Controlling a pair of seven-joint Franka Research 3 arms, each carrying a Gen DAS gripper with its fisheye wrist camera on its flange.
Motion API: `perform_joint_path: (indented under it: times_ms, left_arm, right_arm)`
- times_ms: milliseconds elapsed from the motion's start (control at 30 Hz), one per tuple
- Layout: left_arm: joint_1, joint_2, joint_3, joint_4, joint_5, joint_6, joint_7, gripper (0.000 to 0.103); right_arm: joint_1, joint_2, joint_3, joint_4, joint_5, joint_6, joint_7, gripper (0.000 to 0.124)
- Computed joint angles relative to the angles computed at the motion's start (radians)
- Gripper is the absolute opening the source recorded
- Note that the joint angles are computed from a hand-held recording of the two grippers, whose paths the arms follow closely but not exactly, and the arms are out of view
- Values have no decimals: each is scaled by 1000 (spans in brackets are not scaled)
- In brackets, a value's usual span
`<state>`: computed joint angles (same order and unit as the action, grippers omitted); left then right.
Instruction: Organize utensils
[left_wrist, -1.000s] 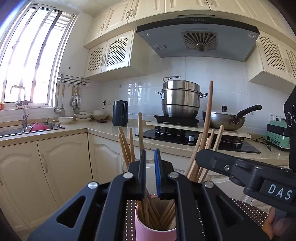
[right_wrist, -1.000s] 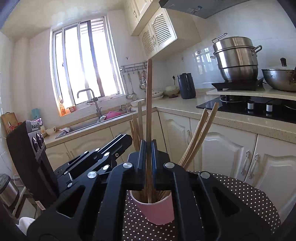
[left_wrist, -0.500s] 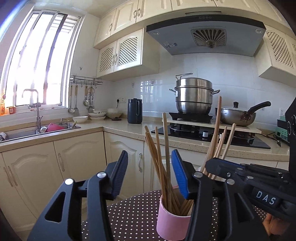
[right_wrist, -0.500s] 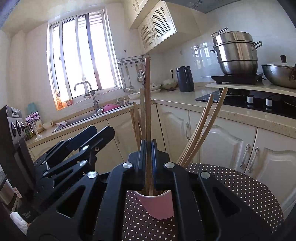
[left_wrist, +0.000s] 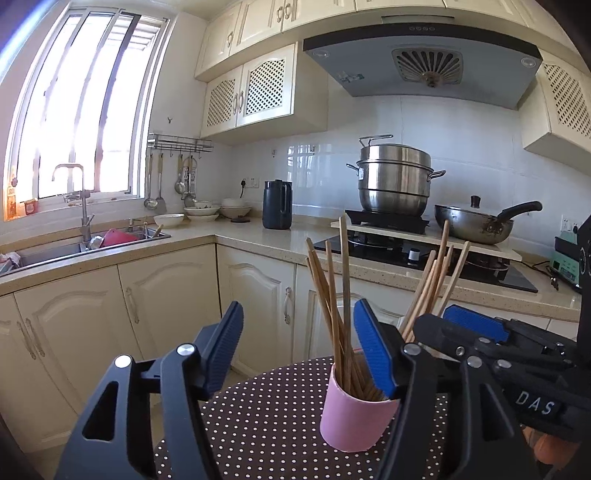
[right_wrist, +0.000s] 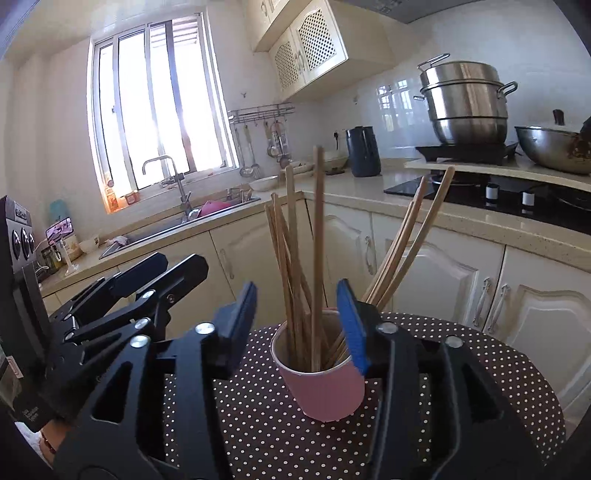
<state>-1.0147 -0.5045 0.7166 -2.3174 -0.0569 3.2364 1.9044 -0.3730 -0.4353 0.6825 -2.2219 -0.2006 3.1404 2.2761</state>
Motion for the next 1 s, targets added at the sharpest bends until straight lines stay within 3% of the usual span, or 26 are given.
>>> perform_joint_path:
  times_ms: [233, 600, 800, 1000]
  left_arm:
    - [123, -95, -119, -54, -8, -58, 7, 66]
    - [457, -354, -428, -240, 14, -205, -26, 75]
    - [525, -552, -490, -313, 8, -335, -51, 75]
    - [588, -715, -550, -367, 24, -395, -85, 75]
  right_arm:
    - [3, -157, -3, -47, 3, -79, 34, 52]
    - [132, -462, -50, -156, -6, -283, 73, 66]
    - [215, -606, -64, -191, -3, -397, 83, 71]
    - [302, -693, -80, -207, 20, -494, 87, 73]
